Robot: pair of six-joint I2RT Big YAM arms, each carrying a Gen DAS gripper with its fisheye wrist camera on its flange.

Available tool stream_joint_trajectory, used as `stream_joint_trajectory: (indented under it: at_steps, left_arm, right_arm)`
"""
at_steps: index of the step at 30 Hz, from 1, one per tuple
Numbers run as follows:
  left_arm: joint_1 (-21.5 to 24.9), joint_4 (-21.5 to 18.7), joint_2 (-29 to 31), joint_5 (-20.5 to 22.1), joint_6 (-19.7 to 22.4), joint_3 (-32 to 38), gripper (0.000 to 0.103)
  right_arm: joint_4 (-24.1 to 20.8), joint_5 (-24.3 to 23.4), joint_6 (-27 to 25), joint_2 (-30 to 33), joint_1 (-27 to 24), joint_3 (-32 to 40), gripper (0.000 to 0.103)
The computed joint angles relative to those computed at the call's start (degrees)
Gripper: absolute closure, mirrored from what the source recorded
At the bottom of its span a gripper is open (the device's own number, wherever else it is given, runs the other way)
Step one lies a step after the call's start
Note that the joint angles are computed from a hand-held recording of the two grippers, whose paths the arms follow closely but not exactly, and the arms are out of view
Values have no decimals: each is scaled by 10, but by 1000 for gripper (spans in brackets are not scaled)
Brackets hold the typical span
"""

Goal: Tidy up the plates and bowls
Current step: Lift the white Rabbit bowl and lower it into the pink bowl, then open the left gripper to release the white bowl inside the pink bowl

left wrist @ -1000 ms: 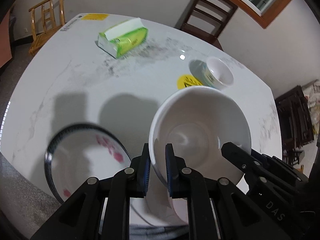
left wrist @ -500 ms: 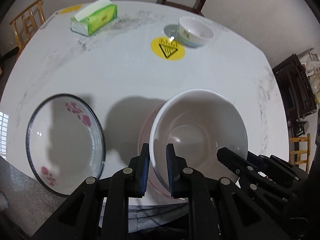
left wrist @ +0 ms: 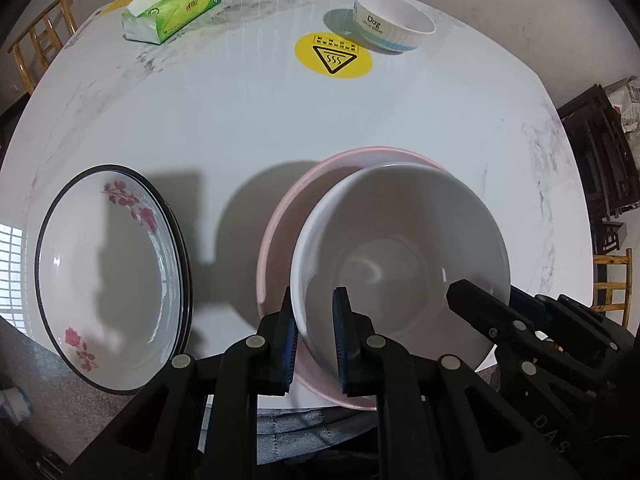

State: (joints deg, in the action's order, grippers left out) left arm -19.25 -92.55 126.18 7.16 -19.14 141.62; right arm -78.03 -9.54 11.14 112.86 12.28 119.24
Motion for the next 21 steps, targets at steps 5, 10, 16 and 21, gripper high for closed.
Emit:
stream_joint_trajectory:
  at_steps: [5,10,16,21]
  left_arm:
    - [1,1,4,-6,1,6,88]
    - [3,6,1,2,1,2,88]
    - [7,6,-1,12,5,4,88]
    - [4,27,-13,10,18,-6,83]
  right_arm:
    - [1,2,3,2,1,0,80]
    - [-1,4,2,7,1,5,80]
    - [3,11,-3,1,1,0,80]
    - [22,18,-11,-9,0,-1,80]
